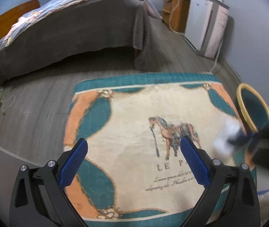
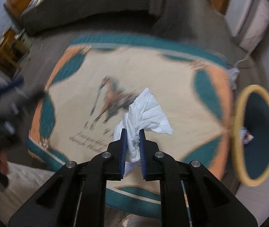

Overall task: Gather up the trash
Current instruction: 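Grasp the white tissue with the right tool while the left tool grasps the foil blister pack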

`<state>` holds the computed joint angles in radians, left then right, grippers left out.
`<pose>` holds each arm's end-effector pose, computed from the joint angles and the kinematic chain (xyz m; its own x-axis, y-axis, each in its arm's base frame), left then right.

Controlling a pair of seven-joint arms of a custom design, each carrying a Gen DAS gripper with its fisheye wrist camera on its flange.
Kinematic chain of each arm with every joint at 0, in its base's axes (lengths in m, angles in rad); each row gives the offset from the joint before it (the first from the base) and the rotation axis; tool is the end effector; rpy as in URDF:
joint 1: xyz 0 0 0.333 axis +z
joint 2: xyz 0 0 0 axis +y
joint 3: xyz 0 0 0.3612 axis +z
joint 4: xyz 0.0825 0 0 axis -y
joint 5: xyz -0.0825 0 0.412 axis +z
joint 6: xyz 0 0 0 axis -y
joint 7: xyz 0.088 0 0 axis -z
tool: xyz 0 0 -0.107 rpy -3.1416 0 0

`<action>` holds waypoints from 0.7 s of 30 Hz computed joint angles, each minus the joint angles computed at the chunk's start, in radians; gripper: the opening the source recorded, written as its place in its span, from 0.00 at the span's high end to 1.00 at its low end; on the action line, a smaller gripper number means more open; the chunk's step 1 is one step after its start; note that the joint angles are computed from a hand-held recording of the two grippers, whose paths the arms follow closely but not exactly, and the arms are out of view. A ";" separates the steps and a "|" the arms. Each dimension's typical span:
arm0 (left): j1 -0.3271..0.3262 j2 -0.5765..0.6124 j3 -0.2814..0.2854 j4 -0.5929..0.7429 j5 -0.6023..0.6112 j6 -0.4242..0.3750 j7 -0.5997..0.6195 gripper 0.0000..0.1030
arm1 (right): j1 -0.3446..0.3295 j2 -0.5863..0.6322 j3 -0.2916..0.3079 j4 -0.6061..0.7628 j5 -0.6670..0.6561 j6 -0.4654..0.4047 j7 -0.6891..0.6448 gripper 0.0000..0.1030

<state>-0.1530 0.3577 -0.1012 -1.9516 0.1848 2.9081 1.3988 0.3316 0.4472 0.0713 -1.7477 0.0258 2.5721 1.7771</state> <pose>0.6726 -0.1797 0.3881 -0.2281 -0.9736 -0.0041 -0.8009 0.1901 -0.5678 0.6783 0.2814 0.3828 0.1851 -0.9746 -0.1261 -0.9276 -0.1309 -0.3498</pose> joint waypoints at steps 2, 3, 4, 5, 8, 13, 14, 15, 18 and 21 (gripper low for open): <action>0.019 0.012 -0.045 -0.004 -0.030 -0.005 0.049 0.06 | 0.003 -0.037 -0.036 -0.027 -0.041 0.013 0.026 0.88; 0.029 0.020 -0.068 -0.004 -0.050 -0.012 0.080 0.06 | -0.004 -0.052 -0.040 -0.046 -0.044 0.020 0.033 0.88; 0.033 0.030 -0.088 -0.002 -0.066 -0.021 0.109 0.06 | -0.013 -0.062 -0.043 -0.062 -0.041 0.028 0.044 0.88; 0.029 0.037 -0.095 -0.002 -0.078 -0.023 0.123 0.06 | -0.026 -0.066 -0.040 -0.077 -0.028 0.041 0.048 0.88; 0.016 0.064 -0.115 0.006 -0.112 -0.039 0.159 0.06 | -0.054 -0.066 -0.022 -0.099 0.025 0.067 0.057 0.88; -0.022 0.107 -0.124 0.030 -0.128 -0.062 0.195 0.06 | -0.042 -0.068 -0.044 -0.109 -0.030 0.084 0.077 0.88; -0.020 0.113 -0.133 0.031 -0.137 -0.066 0.210 0.07 | -0.046 -0.065 -0.042 -0.108 -0.029 0.085 0.077 0.88; -0.013 0.122 -0.151 0.036 -0.152 -0.078 0.234 0.08 | -0.051 -0.062 -0.041 -0.107 -0.027 0.088 0.077 0.88; -0.005 0.142 -0.182 0.047 -0.184 -0.103 0.297 0.15 | -0.061 -0.061 -0.040 -0.109 -0.024 0.094 0.077 0.88; -0.027 0.160 -0.174 0.062 -0.190 -0.146 0.326 0.28 | -0.069 -0.061 -0.035 -0.110 -0.013 0.100 0.072 0.88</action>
